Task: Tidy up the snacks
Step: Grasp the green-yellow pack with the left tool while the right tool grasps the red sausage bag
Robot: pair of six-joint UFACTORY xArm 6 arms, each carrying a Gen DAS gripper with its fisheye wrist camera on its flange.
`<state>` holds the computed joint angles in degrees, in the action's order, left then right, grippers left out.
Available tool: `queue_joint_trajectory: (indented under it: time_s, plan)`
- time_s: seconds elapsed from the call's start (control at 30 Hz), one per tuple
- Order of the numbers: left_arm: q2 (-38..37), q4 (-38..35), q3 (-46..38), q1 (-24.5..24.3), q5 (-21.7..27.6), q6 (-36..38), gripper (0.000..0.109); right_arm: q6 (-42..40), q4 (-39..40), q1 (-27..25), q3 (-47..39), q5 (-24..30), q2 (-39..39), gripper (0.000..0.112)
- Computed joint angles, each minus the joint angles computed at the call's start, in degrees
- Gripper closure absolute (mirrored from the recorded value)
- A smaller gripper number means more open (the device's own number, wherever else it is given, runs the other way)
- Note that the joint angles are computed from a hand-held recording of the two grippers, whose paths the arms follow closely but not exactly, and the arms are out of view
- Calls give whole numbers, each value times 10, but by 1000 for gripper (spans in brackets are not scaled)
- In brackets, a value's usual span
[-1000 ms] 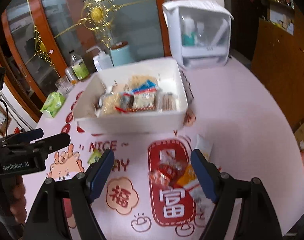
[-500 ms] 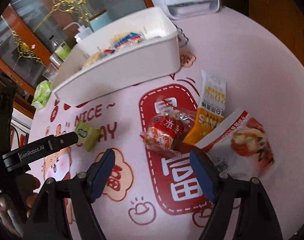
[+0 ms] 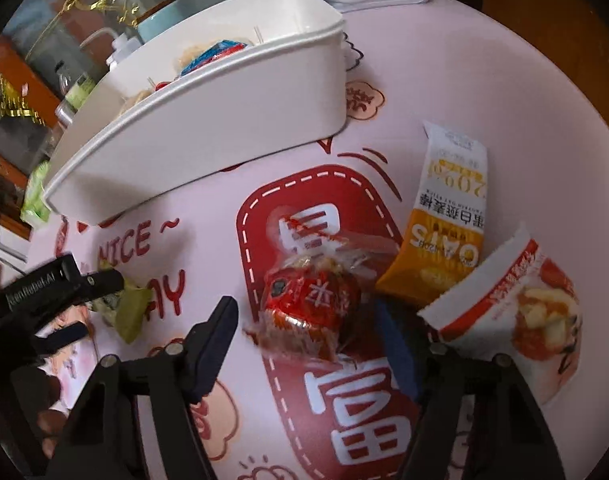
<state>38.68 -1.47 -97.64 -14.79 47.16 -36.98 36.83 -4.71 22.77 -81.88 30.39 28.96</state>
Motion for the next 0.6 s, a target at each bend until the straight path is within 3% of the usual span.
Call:
queue_joint_trajectory:
  time_s: [0.2,0.37,0.47,0.53,0.6]
  plan:
    - [28,37,-53,-17,50,-61,10,10,-44,6,2,0,2,48]
    - [72,54,-127,-32,132,-49,12,-6,-41,11,2,0,0,53]
    - [65,72,-114,-45,112,-49,31,-21,-29,12,1,1,0,54]
    - [46,82,-87,-50,84,-32,72,-35,-17,13,10,-3,-6,55]
    - [31,51,-61,-47,59,-1,72,-47,-1,15,16,-6,-11,56]
